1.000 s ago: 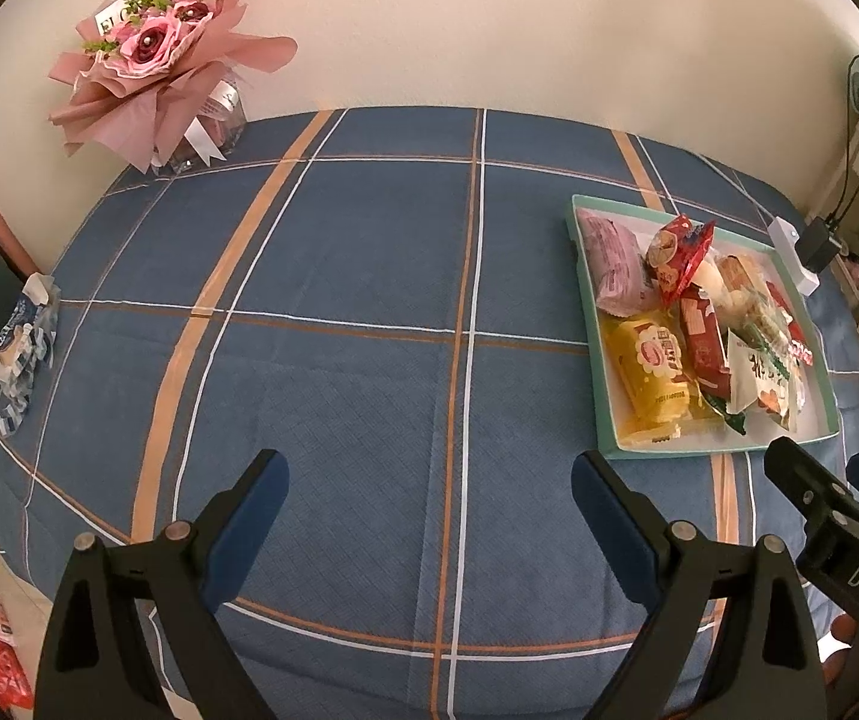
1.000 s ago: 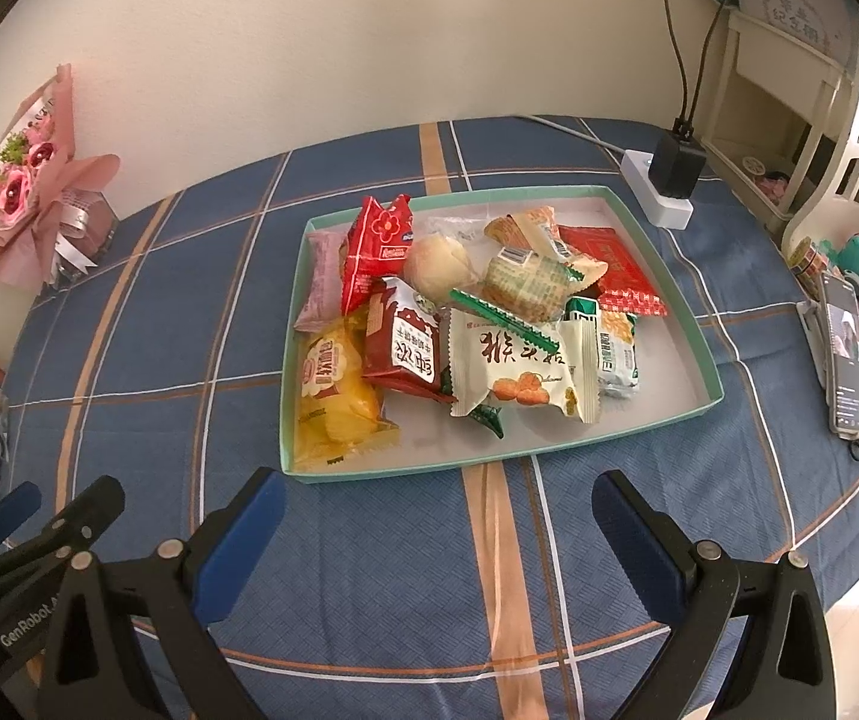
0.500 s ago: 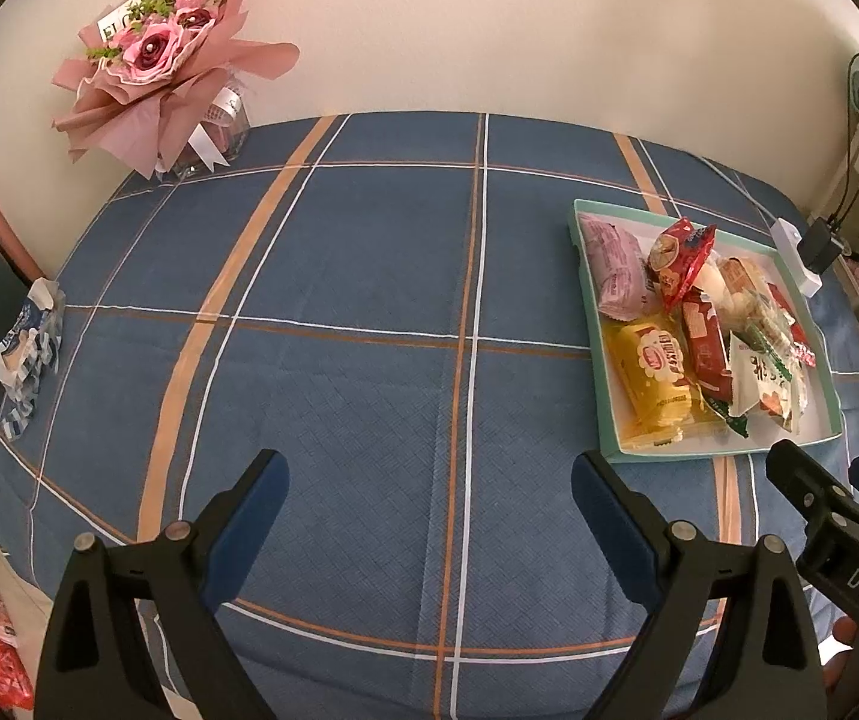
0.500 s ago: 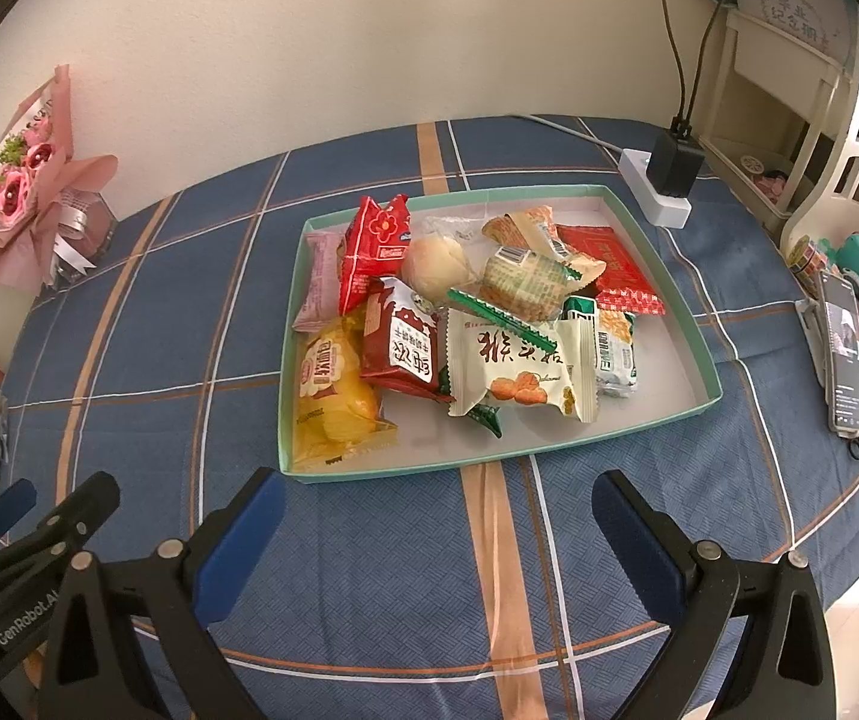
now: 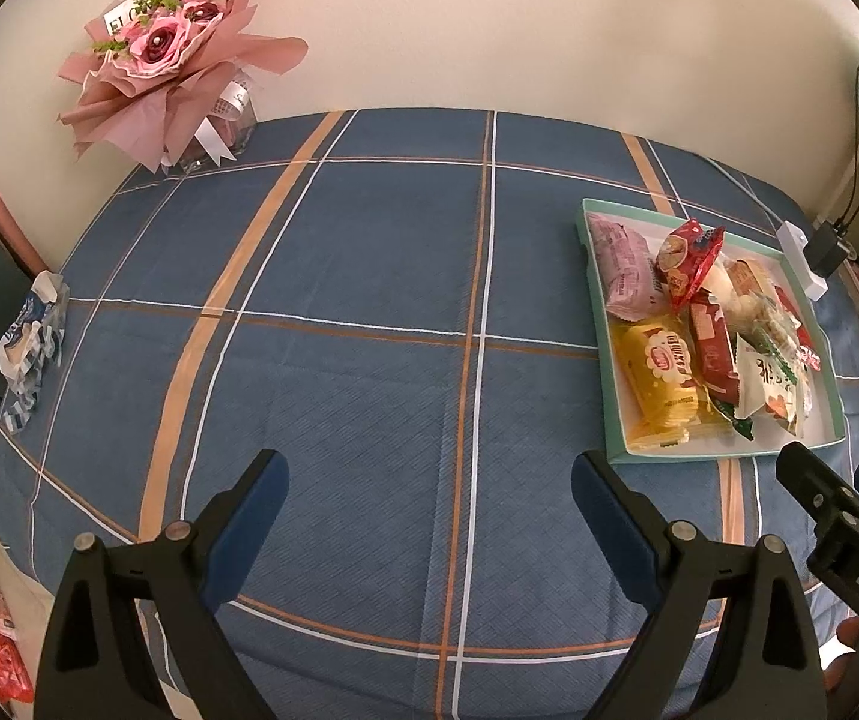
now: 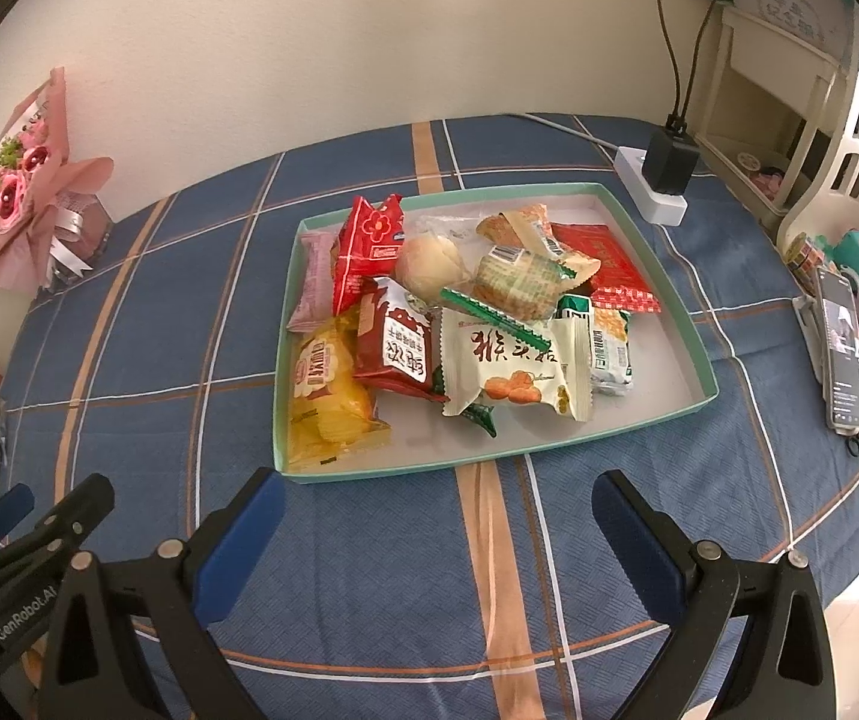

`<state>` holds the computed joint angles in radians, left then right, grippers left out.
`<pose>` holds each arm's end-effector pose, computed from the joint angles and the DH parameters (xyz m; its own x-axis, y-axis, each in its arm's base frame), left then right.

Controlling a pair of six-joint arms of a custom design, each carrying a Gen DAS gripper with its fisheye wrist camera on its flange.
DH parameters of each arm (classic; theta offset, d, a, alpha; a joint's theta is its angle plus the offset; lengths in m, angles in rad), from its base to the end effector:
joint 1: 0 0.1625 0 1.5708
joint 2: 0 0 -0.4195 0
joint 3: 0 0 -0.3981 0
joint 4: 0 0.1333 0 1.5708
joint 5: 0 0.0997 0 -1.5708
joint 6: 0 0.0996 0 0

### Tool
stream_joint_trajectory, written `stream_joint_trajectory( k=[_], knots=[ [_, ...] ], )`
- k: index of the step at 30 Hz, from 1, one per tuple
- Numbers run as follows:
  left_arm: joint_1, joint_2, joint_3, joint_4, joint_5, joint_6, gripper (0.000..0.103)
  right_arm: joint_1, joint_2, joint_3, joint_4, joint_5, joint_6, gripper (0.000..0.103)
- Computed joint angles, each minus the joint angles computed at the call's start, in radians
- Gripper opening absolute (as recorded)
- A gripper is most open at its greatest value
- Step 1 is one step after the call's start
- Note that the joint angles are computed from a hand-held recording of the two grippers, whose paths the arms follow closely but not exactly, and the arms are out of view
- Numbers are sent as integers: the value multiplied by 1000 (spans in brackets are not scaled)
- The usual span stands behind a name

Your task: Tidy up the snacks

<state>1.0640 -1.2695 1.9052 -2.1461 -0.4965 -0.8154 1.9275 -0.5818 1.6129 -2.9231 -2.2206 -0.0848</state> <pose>-0.0697 -0.5806 0.2734 -0.6206 -0.4450 -0.6456 0.0477 0.8004 -0.5975 0.3040 -0.6067 0.0077 -0.7818 -0.1740 0.5988 -0.3990 0.8775 -0.2659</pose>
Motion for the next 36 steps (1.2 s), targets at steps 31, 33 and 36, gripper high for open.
stream_joint_trajectory(
  k=[31,33,36],
  knots=[
    [3,2,-8,28,0,-40,95,0,2,-3,4,-11,27,103],
    [3,3,-9,33,3,-49,95,1,3,-4,6,-12,29,103],
    [0,4,-8,28,9,-54,95,0,4,-4,5,-12,29,103]
  ],
)
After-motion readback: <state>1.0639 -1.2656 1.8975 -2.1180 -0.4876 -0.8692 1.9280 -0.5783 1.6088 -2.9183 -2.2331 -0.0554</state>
